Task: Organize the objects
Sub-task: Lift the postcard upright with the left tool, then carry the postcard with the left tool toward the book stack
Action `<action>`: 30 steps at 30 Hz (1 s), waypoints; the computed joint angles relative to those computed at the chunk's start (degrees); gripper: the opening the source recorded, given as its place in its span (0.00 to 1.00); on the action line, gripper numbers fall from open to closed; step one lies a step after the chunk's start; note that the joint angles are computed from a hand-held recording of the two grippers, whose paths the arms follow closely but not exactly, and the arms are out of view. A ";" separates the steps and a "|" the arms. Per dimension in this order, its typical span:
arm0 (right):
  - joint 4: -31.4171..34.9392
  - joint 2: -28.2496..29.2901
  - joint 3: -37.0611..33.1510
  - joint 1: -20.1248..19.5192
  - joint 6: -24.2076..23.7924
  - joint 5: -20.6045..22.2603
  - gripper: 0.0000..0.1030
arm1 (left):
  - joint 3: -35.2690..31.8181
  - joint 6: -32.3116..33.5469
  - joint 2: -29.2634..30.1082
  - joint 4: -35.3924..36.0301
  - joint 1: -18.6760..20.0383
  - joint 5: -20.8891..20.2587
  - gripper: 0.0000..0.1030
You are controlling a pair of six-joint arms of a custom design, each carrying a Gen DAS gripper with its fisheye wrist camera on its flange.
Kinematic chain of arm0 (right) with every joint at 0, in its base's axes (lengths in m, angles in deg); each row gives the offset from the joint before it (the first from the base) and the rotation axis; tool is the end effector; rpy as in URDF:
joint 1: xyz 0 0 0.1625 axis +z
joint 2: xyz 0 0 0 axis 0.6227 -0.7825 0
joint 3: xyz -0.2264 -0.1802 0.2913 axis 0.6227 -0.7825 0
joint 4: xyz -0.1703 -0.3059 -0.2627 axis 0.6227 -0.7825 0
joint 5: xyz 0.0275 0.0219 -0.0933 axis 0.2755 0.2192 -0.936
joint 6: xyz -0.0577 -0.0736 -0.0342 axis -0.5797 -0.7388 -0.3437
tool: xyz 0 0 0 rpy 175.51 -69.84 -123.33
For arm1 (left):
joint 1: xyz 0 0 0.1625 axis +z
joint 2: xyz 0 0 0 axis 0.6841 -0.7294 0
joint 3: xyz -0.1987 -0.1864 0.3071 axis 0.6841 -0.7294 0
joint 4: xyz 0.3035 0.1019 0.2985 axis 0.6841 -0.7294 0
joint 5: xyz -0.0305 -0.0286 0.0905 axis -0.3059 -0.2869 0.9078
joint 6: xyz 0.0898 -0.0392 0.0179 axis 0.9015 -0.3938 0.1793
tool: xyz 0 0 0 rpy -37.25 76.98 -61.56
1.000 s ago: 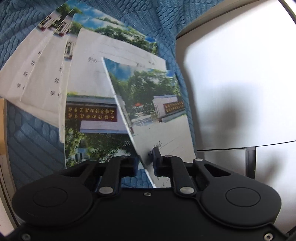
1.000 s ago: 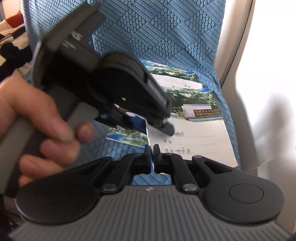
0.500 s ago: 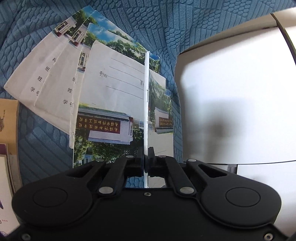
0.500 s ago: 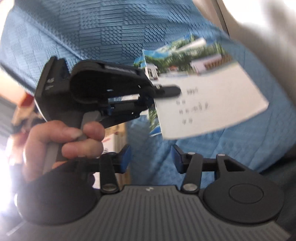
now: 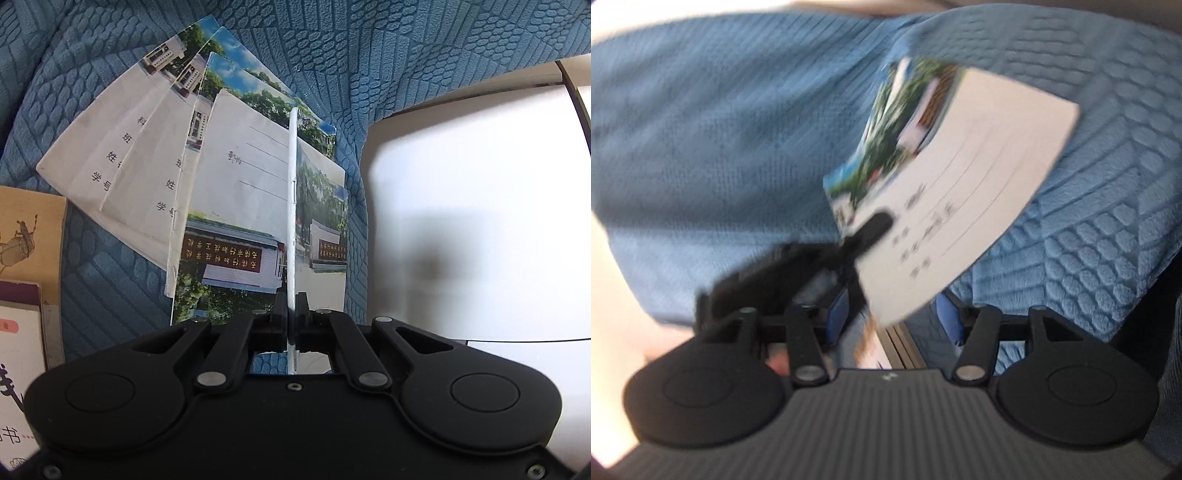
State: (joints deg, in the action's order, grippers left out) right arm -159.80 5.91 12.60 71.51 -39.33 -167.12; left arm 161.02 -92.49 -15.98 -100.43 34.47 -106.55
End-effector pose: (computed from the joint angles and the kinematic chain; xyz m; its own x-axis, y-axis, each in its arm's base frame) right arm 0.3579 -0.5912 0.0357 -0.8770 0.3180 -0.3602 0.4455 0.8191 -0.3614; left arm -0.0080 -0.7302 0.3978 -0.9277 -0.3663 0.0727 -0.3659 0.8529 -0.3724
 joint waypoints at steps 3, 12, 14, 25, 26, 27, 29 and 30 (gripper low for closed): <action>-1.19 0.61 -0.09 -0.50 1.17 -2.23 0.54 | -0.01 -0.03 -0.20 0.30 0.04 0.82 0.02; -4.12 0.52 -0.14 -1.66 1.42 -4.54 0.55 | -1.09 -0.74 -0.31 1.92 1.31 0.68 0.02; -5.72 0.64 -0.22 -2.25 1.32 -4.25 0.55 | -1.17 -1.31 -0.47 2.33 1.75 0.00 0.02; -8.23 2.66 -2.90 -4.11 -4.90 1.51 0.55 | -2.90 -0.33 -0.06 4.34 2.51 2.32 0.02; -8.01 2.80 -3.07 -4.28 -5.36 2.19 0.55 | -3.07 0.02 -0.05 4.55 2.36 2.81 0.02; -7.37 2.95 -3.48 -4.45 -5.95 2.76 0.55 | -3.49 0.35 0.16 4.85 2.26 3.34 0.02; -5.37 3.23 -4.55 -4.46 -7.28 2.71 0.55 | -4.26 0.99 0.47 5.70 2.12 4.16 0.02; -4.06 3.33 -5.30 -4.24 -8.83 1.87 0.55 | -4.55 1.26 0.54 6.17 2.07 4.61 0.02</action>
State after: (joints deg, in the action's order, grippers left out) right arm -163.86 9.24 7.30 67.27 -48.17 -165.24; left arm 156.46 -91.23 -15.44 -94.26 36.54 -101.94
